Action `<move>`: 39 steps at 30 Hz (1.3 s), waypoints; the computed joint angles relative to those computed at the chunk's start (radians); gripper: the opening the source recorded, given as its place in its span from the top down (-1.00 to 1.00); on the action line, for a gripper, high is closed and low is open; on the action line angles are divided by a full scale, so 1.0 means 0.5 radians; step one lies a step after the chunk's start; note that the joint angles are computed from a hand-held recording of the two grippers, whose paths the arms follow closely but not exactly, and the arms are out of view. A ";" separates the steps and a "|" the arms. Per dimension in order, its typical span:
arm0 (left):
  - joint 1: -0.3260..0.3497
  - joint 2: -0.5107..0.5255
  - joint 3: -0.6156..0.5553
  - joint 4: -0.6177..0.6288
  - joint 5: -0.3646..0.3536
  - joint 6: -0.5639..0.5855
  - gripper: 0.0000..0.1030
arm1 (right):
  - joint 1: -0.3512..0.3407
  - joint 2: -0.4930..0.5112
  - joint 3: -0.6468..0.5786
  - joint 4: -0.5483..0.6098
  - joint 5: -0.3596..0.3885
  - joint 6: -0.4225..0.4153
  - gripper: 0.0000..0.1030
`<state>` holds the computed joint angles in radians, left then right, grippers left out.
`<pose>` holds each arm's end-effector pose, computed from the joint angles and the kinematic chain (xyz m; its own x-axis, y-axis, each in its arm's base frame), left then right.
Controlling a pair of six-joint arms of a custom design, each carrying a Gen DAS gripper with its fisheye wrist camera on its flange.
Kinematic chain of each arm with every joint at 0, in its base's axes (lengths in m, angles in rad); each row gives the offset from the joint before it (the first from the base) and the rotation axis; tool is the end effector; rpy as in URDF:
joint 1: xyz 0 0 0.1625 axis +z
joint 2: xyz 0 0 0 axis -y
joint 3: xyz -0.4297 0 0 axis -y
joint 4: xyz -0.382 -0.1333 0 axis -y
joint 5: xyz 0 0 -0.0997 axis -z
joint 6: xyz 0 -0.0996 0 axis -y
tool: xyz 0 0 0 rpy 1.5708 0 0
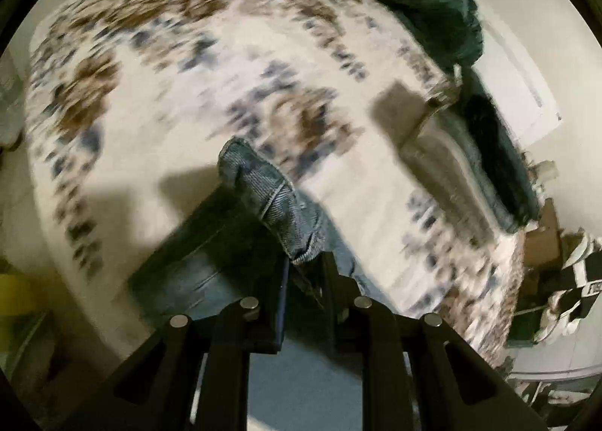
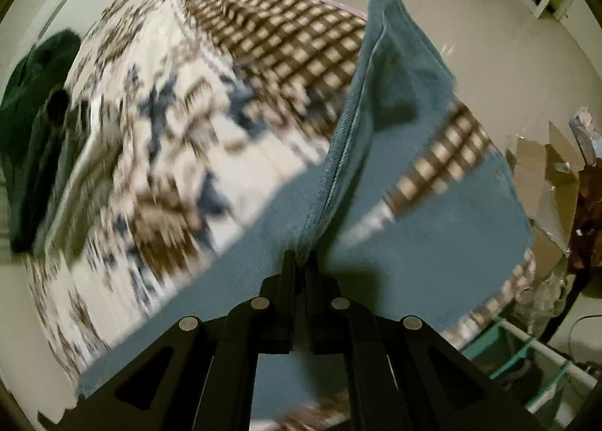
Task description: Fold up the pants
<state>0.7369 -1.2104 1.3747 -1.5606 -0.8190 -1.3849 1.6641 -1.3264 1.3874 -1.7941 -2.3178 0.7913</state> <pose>-0.3194 -0.5617 0.4132 -0.7912 -0.5357 -0.2949 -0.2613 0.7322 -0.6289 0.1208 -0.5868 0.5001 -0.5861 0.7277 0.3564 0.4623 0.6615 -0.5905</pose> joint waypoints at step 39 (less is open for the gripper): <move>-0.225 0.577 0.306 -0.411 -0.671 0.780 -0.72 | -1.597 -1.500 1.236 -1.019 1.209 -0.517 -0.03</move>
